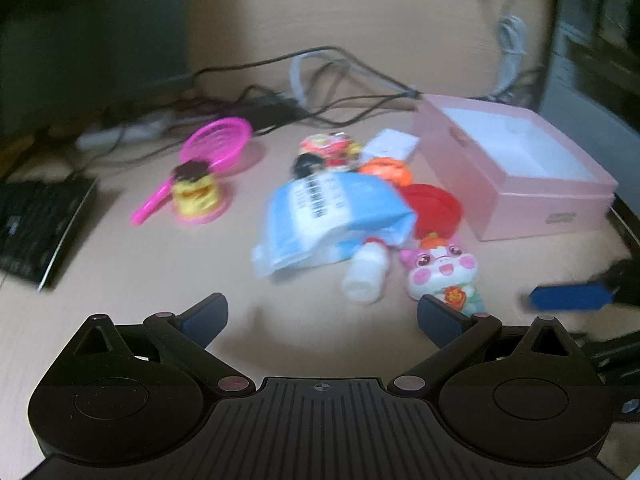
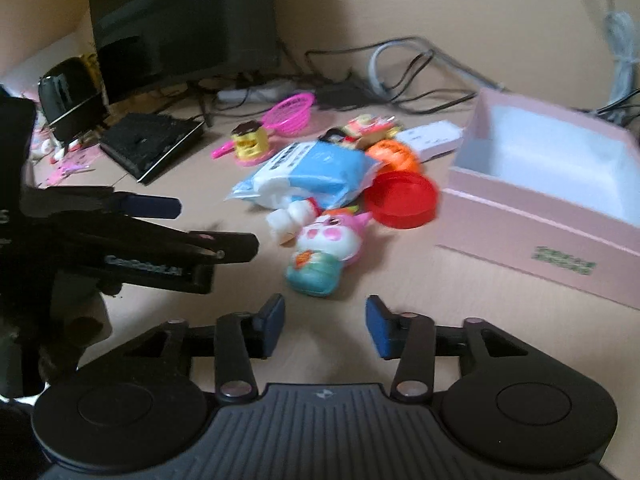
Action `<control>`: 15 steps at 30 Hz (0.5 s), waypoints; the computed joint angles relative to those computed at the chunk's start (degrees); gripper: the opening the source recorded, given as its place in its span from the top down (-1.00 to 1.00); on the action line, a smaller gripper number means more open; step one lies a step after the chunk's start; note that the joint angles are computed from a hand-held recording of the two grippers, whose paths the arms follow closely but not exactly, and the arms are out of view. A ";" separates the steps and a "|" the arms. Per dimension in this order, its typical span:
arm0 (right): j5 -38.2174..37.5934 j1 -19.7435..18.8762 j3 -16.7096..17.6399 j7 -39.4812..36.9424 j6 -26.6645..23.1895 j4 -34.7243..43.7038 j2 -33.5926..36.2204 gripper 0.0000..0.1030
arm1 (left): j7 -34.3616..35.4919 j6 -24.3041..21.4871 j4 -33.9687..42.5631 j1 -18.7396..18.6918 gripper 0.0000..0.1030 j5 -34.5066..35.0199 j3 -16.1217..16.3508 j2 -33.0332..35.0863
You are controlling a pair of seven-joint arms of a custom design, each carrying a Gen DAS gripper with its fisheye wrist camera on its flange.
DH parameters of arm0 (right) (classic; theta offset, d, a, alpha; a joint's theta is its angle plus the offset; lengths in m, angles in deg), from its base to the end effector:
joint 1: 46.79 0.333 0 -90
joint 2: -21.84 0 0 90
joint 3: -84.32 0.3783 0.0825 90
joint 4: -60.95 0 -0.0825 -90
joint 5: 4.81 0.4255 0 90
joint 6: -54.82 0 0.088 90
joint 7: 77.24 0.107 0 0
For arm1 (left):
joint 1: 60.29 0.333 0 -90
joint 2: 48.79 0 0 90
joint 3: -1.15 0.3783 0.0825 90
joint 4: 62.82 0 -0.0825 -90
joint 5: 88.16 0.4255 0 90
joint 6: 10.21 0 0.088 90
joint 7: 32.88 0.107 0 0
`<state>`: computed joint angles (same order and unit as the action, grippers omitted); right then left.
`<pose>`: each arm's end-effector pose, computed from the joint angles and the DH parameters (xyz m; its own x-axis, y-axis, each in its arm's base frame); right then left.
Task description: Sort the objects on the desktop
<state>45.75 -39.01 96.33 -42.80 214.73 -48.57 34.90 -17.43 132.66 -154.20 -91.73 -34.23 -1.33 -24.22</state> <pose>0.6683 0.1916 0.4790 0.5710 -0.8072 -0.1496 -0.6190 -0.3037 -0.7243 0.6453 -0.4326 0.4734 0.0896 -0.9956 -0.0272 -0.6762 -0.0408 -0.7356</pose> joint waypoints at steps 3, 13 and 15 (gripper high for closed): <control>-3.13 0.86 -1.48 4.62 4.31 -1.67 -0.86 0.01 | 4.44 0.29 3.31 0.18 -0.72 -0.38 -0.22 2.77; -3.87 -1.78 0.31 11.24 3.78 0.89 0.28 -0.23 | 12.81 6.47 2.56 0.86 0.42 -11.29 1.22 3.44; -3.84 -1.44 0.99 11.02 3.92 2.21 1.43 -0.31 | 12.40 6.46 0.09 0.18 0.43 -11.16 1.70 1.65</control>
